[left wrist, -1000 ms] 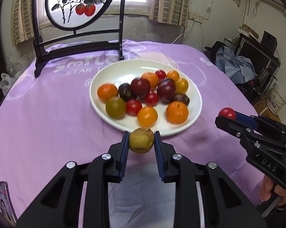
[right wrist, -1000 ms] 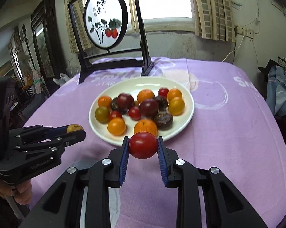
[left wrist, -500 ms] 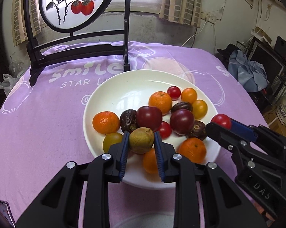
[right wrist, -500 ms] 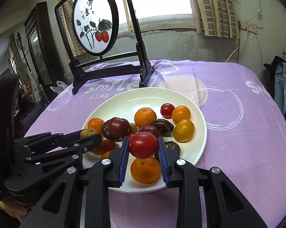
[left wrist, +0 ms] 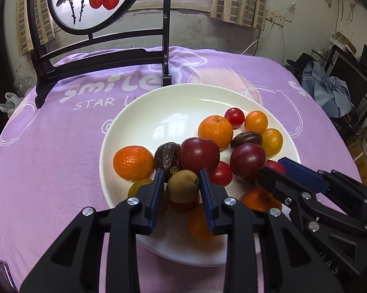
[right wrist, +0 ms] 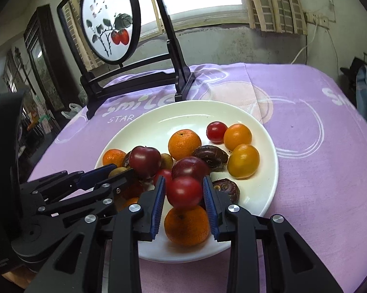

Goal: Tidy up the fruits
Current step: 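Move both tomatoes over the white plate and open both tools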

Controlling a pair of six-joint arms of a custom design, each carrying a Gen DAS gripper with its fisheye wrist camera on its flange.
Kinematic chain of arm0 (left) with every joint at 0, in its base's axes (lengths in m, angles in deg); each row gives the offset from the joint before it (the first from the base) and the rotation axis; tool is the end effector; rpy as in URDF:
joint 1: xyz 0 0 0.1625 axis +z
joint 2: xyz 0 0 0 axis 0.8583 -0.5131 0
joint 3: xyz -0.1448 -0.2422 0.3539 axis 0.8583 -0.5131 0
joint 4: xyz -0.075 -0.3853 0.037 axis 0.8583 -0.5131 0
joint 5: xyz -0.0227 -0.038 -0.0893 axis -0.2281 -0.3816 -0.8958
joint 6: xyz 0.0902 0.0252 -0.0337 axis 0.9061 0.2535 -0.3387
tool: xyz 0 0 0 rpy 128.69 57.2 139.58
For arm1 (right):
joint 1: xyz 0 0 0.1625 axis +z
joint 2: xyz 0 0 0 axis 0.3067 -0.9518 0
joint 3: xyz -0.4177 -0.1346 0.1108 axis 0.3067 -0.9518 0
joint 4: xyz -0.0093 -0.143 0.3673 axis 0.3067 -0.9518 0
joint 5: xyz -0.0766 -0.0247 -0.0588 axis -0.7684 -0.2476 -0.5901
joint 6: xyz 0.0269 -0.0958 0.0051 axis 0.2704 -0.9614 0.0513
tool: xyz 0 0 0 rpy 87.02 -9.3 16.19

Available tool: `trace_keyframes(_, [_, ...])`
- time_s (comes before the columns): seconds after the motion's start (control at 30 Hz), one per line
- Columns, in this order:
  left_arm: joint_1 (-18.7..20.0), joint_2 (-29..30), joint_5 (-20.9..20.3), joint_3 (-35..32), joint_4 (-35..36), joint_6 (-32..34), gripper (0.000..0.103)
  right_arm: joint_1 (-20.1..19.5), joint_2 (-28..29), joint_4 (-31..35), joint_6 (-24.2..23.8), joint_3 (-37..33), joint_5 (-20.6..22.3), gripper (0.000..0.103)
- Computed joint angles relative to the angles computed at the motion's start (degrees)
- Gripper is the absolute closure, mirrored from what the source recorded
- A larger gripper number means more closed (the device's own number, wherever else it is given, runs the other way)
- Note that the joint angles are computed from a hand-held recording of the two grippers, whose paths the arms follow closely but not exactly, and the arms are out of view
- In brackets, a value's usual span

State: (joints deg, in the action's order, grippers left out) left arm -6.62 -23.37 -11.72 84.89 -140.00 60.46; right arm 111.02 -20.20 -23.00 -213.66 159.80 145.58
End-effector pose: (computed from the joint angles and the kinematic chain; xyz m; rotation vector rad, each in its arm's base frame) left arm -0.1278 -0.4641 0.2336 1.0974 2.4276 -0.4735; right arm 0.3548 -0.3641 0.0132 -0.1241 -2.2807 1.1756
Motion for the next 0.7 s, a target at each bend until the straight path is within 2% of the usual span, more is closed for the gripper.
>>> trace_keyframes(0.03, [0.23,-0.16,-0.42,-0.32,0.27,-0.38,0.064,-0.17,-0.69,-1.2,0.31,0.95,-0.62,0.064])
trace_keyframes(0.07, [0.34,-0.36,-0.64,-0.47,0.16,-0.75,0.054,-0.23,-1.4,-2.49,0.85,2.03,-0.99,0.059])
trace_keyframes(0.1, [0.13,-0.61,0.05,-0.2,-0.86,-0.8,0.038,-0.2,-2.08,-3.67,1.05,2.98,-1.19,0.058])
trace_keyframes(0.13, [-0.24,-0.69,1.15,0.12,-1.81,-0.75,0.031,0.0,-2.58,-4.48,1.22,3.72,-1.12,0.058])
trace_keyframes(0.3, [-1.31,-2.27,2.32,1.08,-1.76,0.23,0.027,1.57,-2.83,-4.23,2.61,4.62,-0.04,0.056])
trace_keyframes(0.4, [-1.6,-3.9,2.1,1.7,-0.54,-0.51,0.024,2.98,-1.9,-2.09,4.7,4.05,1.97,0.05])
trace_keyframes(0.53, [-2.23,-6.81,1.68,3.01,1.1,-1.18,0.022,5.9,0.26,1.92,9.32,3.06,5.79,0.048])
trace_keyframes(0.63, [-2.55,-9.36,1.02,4.14,2.45,-1.74,0.02,7.63,1.96,5.32,13.77,2.36,7.35,0.034])
trace_keyframes(0.7, [-2.74,-11.62,0.49,5.06,3.65,-2.04,0.017,8.82,3.4,8.38,16.76,1.54,8.19,0.032])
